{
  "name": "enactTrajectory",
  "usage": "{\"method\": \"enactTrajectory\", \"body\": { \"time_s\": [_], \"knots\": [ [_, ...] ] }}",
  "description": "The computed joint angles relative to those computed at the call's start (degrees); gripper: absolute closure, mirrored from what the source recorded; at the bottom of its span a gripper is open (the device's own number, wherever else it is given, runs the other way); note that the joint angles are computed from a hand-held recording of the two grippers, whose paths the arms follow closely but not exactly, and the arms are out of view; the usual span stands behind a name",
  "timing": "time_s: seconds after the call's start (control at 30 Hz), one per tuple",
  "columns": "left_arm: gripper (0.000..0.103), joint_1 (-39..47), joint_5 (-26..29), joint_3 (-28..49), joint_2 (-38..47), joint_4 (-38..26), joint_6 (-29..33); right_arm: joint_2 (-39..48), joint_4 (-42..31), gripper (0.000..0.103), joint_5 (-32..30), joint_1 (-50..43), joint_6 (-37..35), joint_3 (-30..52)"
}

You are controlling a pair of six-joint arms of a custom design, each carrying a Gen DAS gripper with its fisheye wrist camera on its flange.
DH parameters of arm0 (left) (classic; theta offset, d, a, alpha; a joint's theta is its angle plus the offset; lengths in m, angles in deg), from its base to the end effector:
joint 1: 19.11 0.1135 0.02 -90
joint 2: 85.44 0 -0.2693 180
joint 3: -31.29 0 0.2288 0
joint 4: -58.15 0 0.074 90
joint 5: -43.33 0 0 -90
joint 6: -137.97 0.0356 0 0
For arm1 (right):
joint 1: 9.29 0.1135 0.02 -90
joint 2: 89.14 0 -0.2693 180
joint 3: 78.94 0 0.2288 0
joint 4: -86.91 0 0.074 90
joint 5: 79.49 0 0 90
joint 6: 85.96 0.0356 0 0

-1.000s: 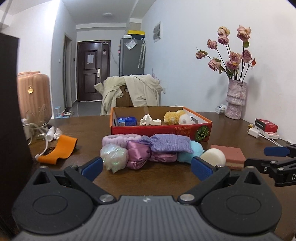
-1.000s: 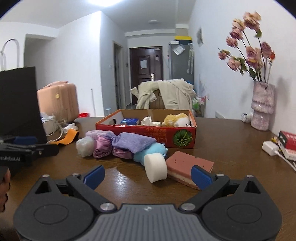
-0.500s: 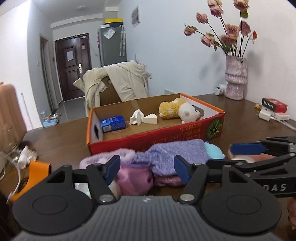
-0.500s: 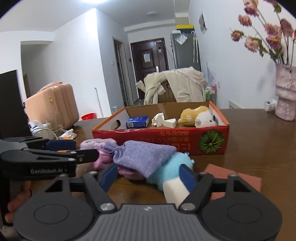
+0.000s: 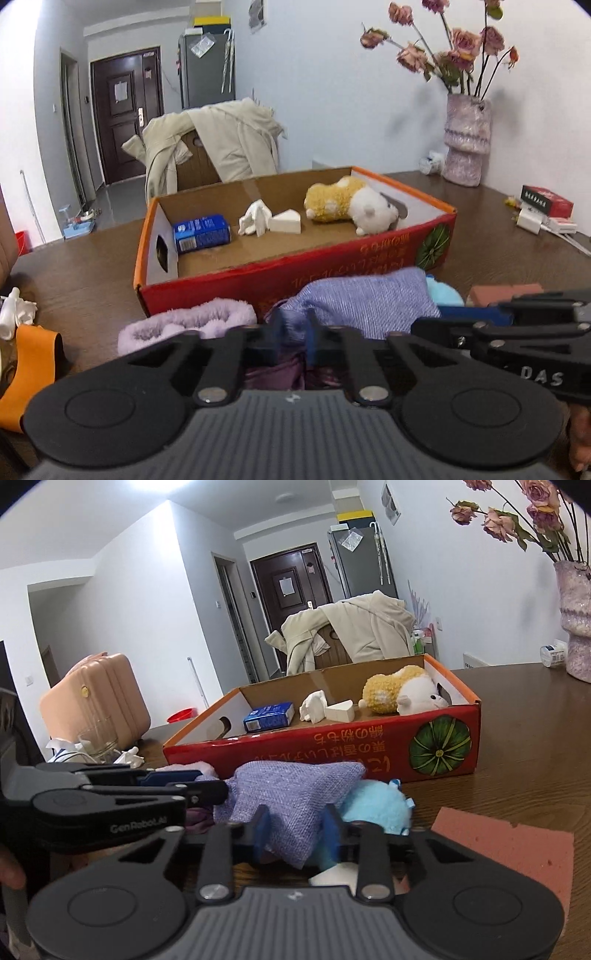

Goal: Organize soft objects
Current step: 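Close both tools on the purple mesh bag and lift it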

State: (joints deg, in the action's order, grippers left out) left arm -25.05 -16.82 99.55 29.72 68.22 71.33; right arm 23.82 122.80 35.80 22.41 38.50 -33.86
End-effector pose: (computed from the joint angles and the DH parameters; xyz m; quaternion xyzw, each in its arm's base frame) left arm 0.3709 -0.0564 0.1273 0.3301 0.8069 -0.1622 0.4623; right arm 0.2643 0.1454 0.0933 0.1267 0.8506 0.0978 0.5009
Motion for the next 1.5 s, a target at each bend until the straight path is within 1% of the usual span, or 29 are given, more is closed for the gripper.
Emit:
{"method": "enactTrajectory", "body": {
  "time_s": [0.03, 0.1, 0.17, 0.23, 0.33, 0.43, 0.53, 0.6, 0.67, 0.73, 0.83, 0.9, 0.97, 1.03, 1.07, 1.1, 1.13, 1.17, 1.2, 1.23, 1.27, 1.3, 1.43, 1.47, 1.5],
  "knots": [
    [0.096, 0.09, 0.46, -0.36, -0.80, -0.21, 0.13, -0.01, -0.12, 0.090, -0.24, 0.04, -0.11, 0.08],
    [0.099, 0.63, 1.86, -1.48, -2.88, -0.81, 0.23, -0.23, 0.29, 0.092, 0.06, 0.47, -0.62, -0.05],
    [0.099, 1.15, 2.59, -3.59, -5.69, -0.69, 0.36, -1.22, -0.02, 0.096, 1.11, 1.29, -1.07, -0.41],
    [0.099, 2.19, 3.61, -6.99, -9.95, -0.35, 0.33, -3.76, -1.25, 0.096, 2.82, 2.54, -1.15, -1.36],
    [0.099, 4.68, 6.43, -12.29, -16.65, -0.36, -0.68, -9.89, -2.59, 0.096, 5.95, 5.87, -2.26, -4.23],
    [0.099, 7.84, 10.20, -18.36, -23.43, 0.02, -2.04, -17.04, -6.83, 0.096, 10.14, 10.86, -3.13, -6.60],
    [0.099, 11.33, 14.13, -24.24, -29.67, 0.17, -3.49, -23.14, -13.59, 0.096, 15.79, 16.98, -2.03, -7.37],
    [0.099, 14.41, 18.03, -27.15, -34.23, -2.30, -3.98, -26.29, -18.29, 0.096, 19.58, 21.29, -0.50, -7.46],
    [0.100, 17.48, 22.10, -28.72, -37.97, -6.33, -3.08, -28.37, -24.24, 0.096, 23.57, 26.16, 1.90, -6.76],
    [0.100, 20.61, 25.63, -30.76, -42.30, -10.70, -0.37, -29.61, -30.61, 0.096, 26.61, 30.85, 4.92, -5.80],
    [0.100, 24.87, 29.77, -33.17, -46.49, -17.56, 5.41, -30.30, -42.25, 0.096, 30.06, 37.43, 13.46, -3.12],
    [0.100, 26.95, 30.69, -35.35, -47.03, -19.89, 8.70, -29.03, -48.99, 0.096, 30.94, 41.22, 18.76, -0.94],
    [0.100, 28.62, 30.49, -36.99, -44.82, -21.69, 13.02, -26.23, -53.82, 0.096, 30.40, 44.22, 23.95, 0.91],
    [0.099, 29.33, 28.88, -38.74, -41.28, -20.82, 16.57, -22.86, -57.24, 0.096, 29.47, 46.22, 29.11, 2.57],
    [0.097, 30.15, 28.66, -40.06, -39.92, -19.47, 18.55, -21.39, -58.03, 0.096, 28.80, 47.01, 31.25, 2.85],
    [0.091, 30.95, 28.67, -41.62, -39.09, -16.85, 18.67, -20.32, -58.74, 0.096, 28.52, 47.85, 33.51, 2.92],
    [0.081, 31.42, 28.27, -42.33, -38.80, -16.02, 19.02, -19.52, -59.13, 0.096, 28.17, 48.52, 35.55, 2.78],
    [0.051, 31.57, 27.44, -42.46, -38.24, -16.07, 19.35, -18.83, -58.97, 0.096, 27.81, 49.17, 37.28, 2.39],
    [0.037, 32.24, 27.51, -43.11, -37.45, -14.57, 19.01, -18.25, -58.99, 0.096, 27.58, 49.67, 39.16, 2.05],
    [0.036, 32.67, 27.69, -43.47, -36.56, -13.10, 19.05, -17.87, -58.76, 0.096, 27.35, 49.97, 40.61, 1.61],
    [0.035, 32.13, 27.02, -43.22, -36.02, -13.11, 19.12, -17.67, -57.77, 0.096, 27.07, 50.04, 41.49, 0.81],
    [0.032, 31.10, 26.03, -42.28, -35.27, -14.32, 18.87, -17.58, -56.79, 0.096, 26.80, 50.11, 42.55, -0.14],
    [0.032, 28.52, 24.23, -40.94, -31.38, -15.20, 17.71, -16.72, -53.54, 0.096, 24.48, 48.30, 43.30, -2.43],
    [0.034, 27.90, 23.95, -40.76, -30.10, -14.93, 17.44, -16.45, -52.34, 0.096, 24.14, 47.99, 42.81, -2.88],
    [0.046, 27.11, 23.41, -40.86, -28.86, -13.67, 16.20, -16.23, -51.75, 0.096, 24.06, 48.04, 42.74, -3.12]
  ]
}}
